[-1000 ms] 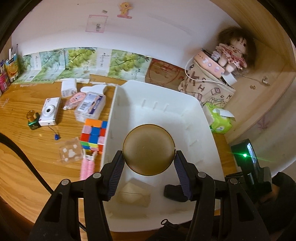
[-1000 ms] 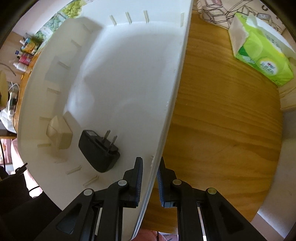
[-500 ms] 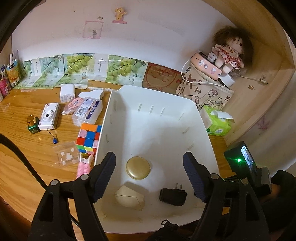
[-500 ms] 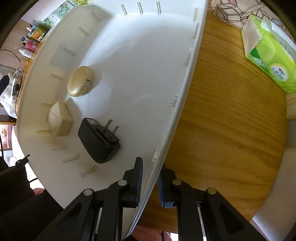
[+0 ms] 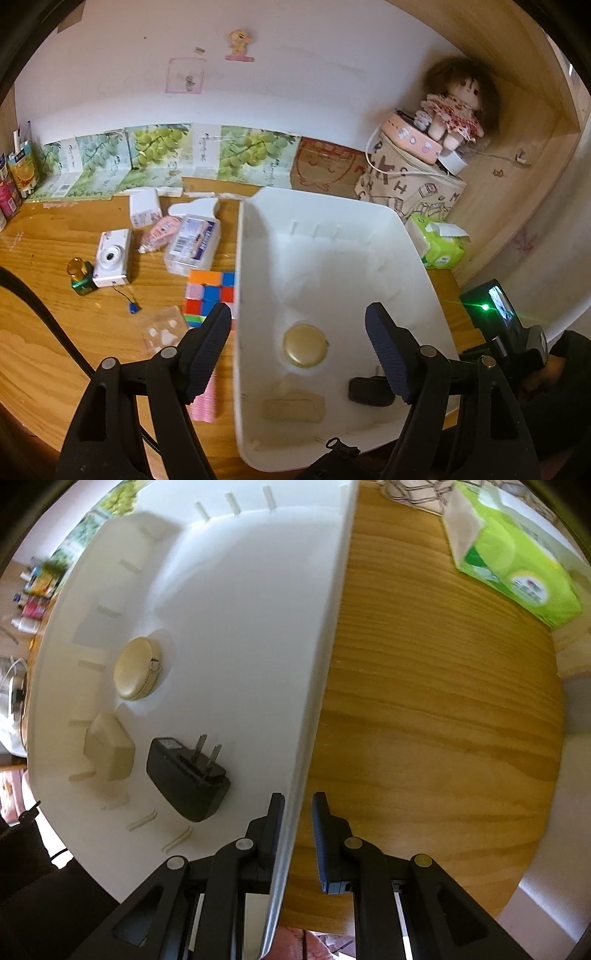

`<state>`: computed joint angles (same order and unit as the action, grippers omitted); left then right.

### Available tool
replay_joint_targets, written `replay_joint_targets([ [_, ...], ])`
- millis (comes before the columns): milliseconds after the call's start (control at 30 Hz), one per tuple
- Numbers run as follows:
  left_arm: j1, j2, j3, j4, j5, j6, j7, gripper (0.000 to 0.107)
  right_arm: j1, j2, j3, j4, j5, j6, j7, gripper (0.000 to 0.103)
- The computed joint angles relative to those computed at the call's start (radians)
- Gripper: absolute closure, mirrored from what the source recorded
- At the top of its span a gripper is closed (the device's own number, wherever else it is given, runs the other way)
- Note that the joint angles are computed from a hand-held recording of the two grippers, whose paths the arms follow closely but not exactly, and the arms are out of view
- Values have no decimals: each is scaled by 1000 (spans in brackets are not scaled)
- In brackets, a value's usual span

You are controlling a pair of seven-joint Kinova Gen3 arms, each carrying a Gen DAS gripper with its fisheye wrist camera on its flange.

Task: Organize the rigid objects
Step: 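Move the left gripper back toward the green jar with gold lid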

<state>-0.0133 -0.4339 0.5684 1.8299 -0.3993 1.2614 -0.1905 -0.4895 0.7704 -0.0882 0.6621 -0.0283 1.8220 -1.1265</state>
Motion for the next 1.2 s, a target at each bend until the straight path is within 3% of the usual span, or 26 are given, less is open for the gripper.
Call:
replay_joint_targets([
  [333, -32, -173, -152, 68, 47, 22, -131, 29, -6, -67, 13, 74, 14, -80, -115, 88],
  [733, -41, -360, -492, 151, 132, 48, -398, 25, -26, -178, 16, 248, 70, -231, -265, 88],
  [967, -29, -331, -647, 129, 135, 66, -615, 25, -6, -254, 8, 361, 77, -305, -354, 88],
  [1200, -36, -217, -797, 112, 166, 109, -799, 25, 35, -307, -2, 454, 54, -372, -415, 88],
])
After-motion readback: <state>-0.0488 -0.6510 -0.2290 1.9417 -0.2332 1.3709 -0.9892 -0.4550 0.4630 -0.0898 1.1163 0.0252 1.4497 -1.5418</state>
